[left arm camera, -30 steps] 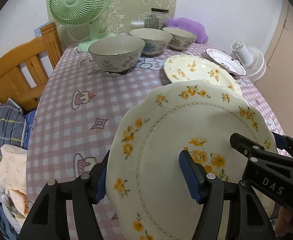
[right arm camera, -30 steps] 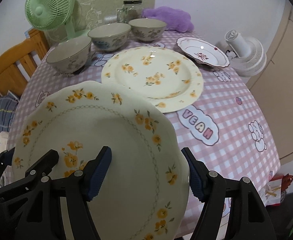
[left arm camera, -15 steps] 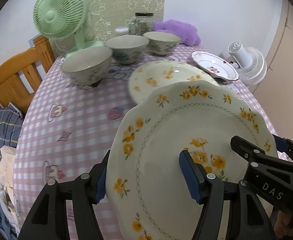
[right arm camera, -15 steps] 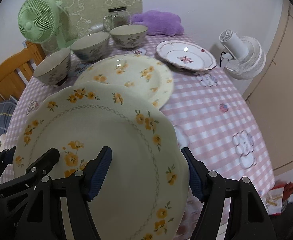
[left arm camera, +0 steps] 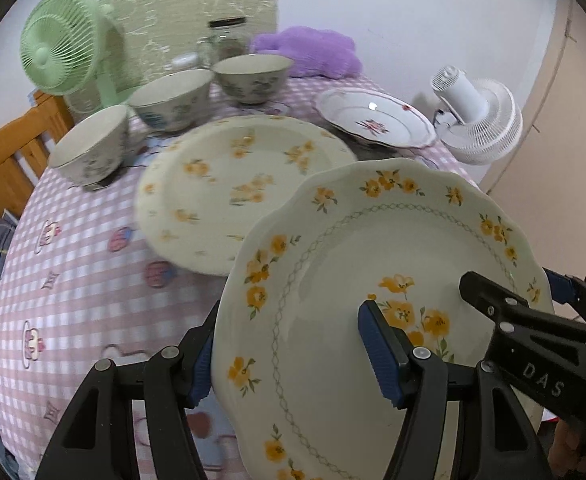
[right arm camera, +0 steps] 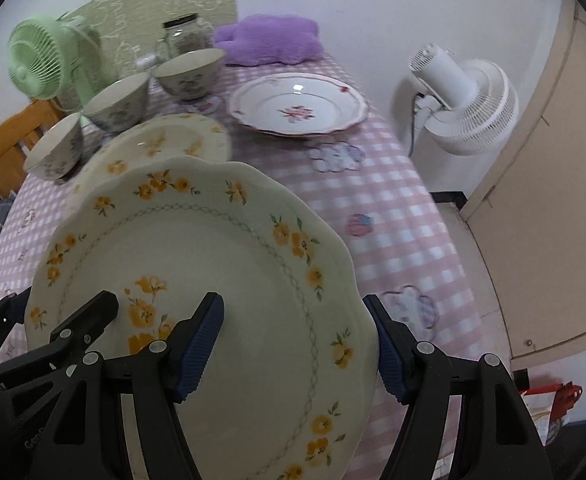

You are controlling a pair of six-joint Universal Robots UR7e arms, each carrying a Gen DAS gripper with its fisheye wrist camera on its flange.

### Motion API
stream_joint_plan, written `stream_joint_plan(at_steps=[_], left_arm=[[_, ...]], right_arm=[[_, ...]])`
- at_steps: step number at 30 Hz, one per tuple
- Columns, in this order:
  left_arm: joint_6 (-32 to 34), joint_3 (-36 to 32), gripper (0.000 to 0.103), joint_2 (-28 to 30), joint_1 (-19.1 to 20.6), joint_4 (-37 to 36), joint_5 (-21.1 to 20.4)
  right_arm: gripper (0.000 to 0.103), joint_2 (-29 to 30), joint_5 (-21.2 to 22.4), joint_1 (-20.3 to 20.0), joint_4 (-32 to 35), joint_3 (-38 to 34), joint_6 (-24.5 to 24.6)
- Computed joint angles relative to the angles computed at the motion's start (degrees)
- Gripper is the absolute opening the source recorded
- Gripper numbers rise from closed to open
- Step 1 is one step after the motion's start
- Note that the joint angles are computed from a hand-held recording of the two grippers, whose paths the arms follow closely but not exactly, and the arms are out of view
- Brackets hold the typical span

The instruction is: Organize plates and bowls

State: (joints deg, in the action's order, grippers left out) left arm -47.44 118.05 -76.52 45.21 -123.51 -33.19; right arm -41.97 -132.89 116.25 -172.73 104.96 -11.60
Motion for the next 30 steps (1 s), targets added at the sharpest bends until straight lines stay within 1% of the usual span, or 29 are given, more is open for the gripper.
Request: stream_joint_plan(at_steps=[5, 10, 15, 18, 23, 27, 29, 30], left_arm=[[-0.93, -2.21, 0.065, 4.18, 0.72, -0.79, -0.69], [-1.52, -3.41, 0.065, 7.06, 1.09, -1.5, -0.98], [-3.21, -4.64, 0.065, 9.05, 1.99, -0.75, -2.54], [-4.78, -5.12, 0.065, 9.48, 2.42, -0.09, -2.33], [-5.3, -5.8, 0.066, 9.65, 3.41, -0.82, -2.83], [-4.6, -6.16, 0.071, 9.52, 3.65, -0.37, -3.68], [-5.28, -6.58, 0.078, 9.2, 3.49, 1.27, -3.35], [-5.26, -6.59, 0.079, 8.9, 3.38, 1.4, -3.28]], right_arm=[[0.073, -1.17, 0.92, -2.65, 0.83, 0.14, -1.49], [0.073, -1.6, 1.35, -4.59, 0.75, 0.35, -3.75], [0.073, -2.0, 2.13, -6.41, 2.39, 0.23, -3.96], [0.073, -1.85, 2.57, -6.79, 3.47, -0.09, -4.51], [0.074, -0.87, 1.58, -6.34, 4.49, -1.21, -6.39], [0.075, -0.82, 1.62, -6.37, 6.9, -2.38, -5.18], [0.075, -1.0, 1.6, -6.29, 7.93, -2.69, -4.4], [0.075, -1.01, 1.34, -6.11, 7.71, -2.73, -4.48]])
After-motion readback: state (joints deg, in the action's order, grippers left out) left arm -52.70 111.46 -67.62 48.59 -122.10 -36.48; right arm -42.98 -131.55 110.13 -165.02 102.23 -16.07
